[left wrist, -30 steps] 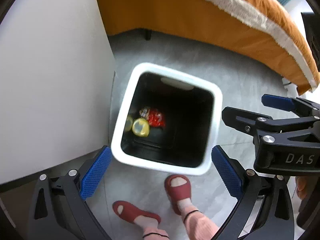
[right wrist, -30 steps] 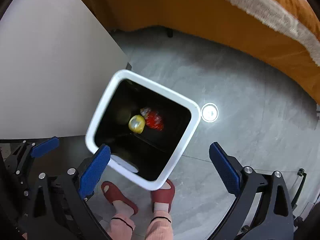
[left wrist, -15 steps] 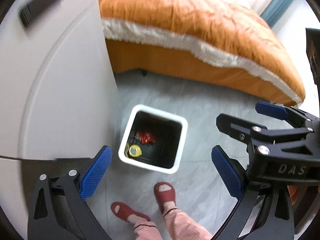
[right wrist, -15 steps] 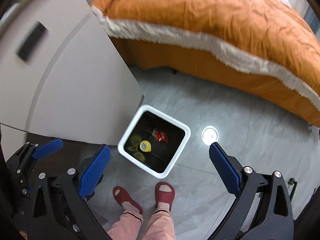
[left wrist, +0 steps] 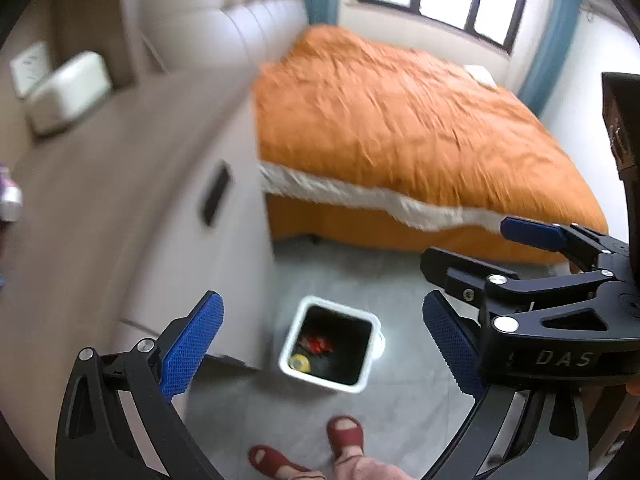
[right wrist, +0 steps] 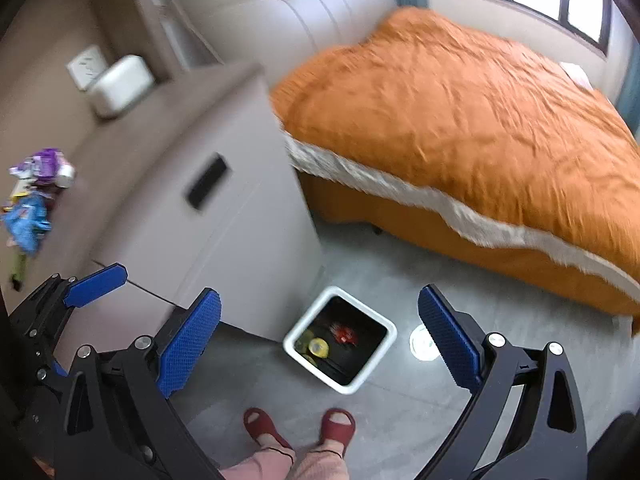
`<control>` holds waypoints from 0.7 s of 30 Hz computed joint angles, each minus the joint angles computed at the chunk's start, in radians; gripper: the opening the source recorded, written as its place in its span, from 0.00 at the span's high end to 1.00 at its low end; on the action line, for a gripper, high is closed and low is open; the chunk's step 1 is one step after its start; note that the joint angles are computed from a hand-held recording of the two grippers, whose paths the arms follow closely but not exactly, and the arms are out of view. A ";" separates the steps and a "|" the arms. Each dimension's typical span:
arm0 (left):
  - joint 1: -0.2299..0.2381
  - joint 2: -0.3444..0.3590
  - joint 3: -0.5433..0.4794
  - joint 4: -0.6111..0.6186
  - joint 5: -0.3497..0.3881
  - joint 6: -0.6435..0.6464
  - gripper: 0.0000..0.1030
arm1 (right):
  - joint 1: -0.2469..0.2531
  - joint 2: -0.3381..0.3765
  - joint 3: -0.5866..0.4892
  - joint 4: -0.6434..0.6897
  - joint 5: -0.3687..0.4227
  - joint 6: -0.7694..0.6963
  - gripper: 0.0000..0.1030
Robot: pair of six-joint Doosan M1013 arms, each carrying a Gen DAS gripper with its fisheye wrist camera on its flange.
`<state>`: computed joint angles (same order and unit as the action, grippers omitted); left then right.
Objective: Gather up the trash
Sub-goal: 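Move both tools back to the desk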
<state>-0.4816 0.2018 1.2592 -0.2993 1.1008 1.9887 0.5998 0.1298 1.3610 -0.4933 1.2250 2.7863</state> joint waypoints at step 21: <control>0.280 -0.007 -0.119 0.395 -0.097 -0.570 0.05 | 0.066 0.374 -0.645 0.178 -0.068 -0.573 0.04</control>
<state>-0.2013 0.1946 1.1398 0.0959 1.0033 1.4191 0.6656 0.5038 0.7158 -0.3149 1.1573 2.2136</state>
